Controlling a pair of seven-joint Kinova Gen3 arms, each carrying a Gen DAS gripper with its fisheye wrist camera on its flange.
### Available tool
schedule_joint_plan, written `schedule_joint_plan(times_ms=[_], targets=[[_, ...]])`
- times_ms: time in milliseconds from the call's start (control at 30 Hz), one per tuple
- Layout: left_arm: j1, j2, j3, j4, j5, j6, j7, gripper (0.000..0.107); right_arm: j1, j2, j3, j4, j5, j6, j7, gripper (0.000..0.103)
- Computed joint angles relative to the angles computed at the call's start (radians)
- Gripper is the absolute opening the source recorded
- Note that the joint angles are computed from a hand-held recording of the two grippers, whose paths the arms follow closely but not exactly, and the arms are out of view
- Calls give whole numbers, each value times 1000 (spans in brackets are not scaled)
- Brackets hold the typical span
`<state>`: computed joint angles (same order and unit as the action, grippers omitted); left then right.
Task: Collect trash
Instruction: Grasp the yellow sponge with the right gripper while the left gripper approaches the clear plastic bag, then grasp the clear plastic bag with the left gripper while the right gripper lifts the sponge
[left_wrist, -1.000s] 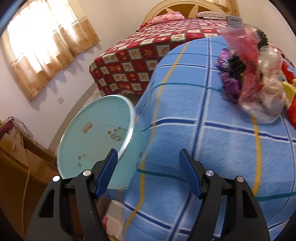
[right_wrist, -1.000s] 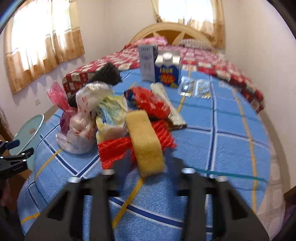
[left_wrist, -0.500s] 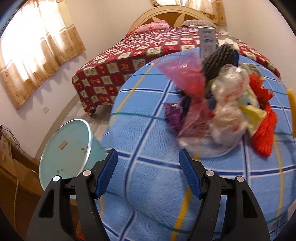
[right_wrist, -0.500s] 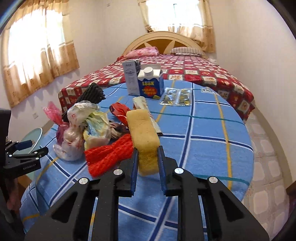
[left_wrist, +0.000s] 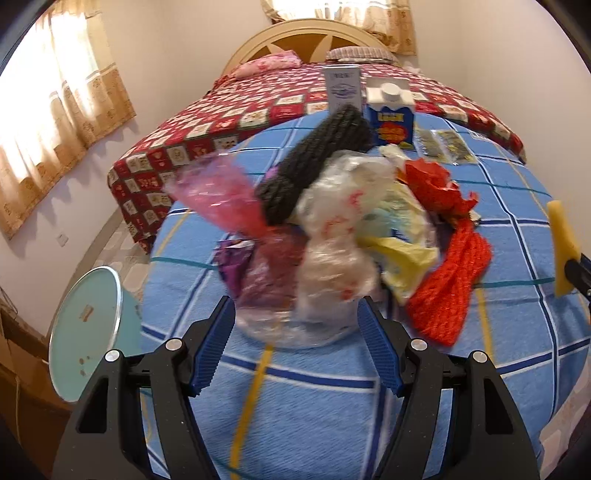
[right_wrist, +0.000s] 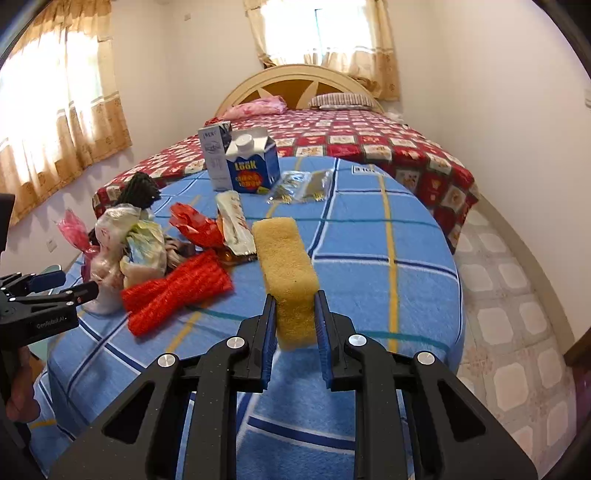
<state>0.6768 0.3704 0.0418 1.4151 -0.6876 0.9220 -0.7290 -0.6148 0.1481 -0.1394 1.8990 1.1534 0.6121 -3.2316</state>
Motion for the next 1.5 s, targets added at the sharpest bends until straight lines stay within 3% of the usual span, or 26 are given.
schedule_joint_plan(times_ms=[33, 67, 100, 267, 500, 633, 1000, 1267, 1500], targets=[[-4, 8, 4, -9, 8, 3, -9, 67, 1, 1, 0, 3, 3, -6, -5, 21], [-10, 15, 8, -16, 22, 2, -19, 58, 0, 0, 0, 7, 8, -11, -11, 21], [-24, 24, 16, -26, 46, -2, -42, 37, -1, 2, 0, 8, 13, -18, -15, 21], [-43, 12, 19, -15, 115, -44, -118, 2, -12, 0, -4, 12, 50, -28, -39, 21], [-33, -91, 16, 66, 63, -90, -93, 1, -23, -9, -22, 4, 81, -12, -55, 21], [-35, -132, 24, 88, 6, -48, -52, 1, -33, -5, -31, -17, 75, -1, -33, 21], [-186, -250, 76, 184, 30, -93, -41, 1, -81, 57, -16, -126, 38, -10, 82, 21], [-246, -282, 80, 228, -16, -52, 3, 1, -132, 111, 17, -219, -5, -36, 178, 21], [-305, -302, 84, 265, -55, -8, 16, 1, -191, 185, 50, -346, -83, -57, 337, 21]])
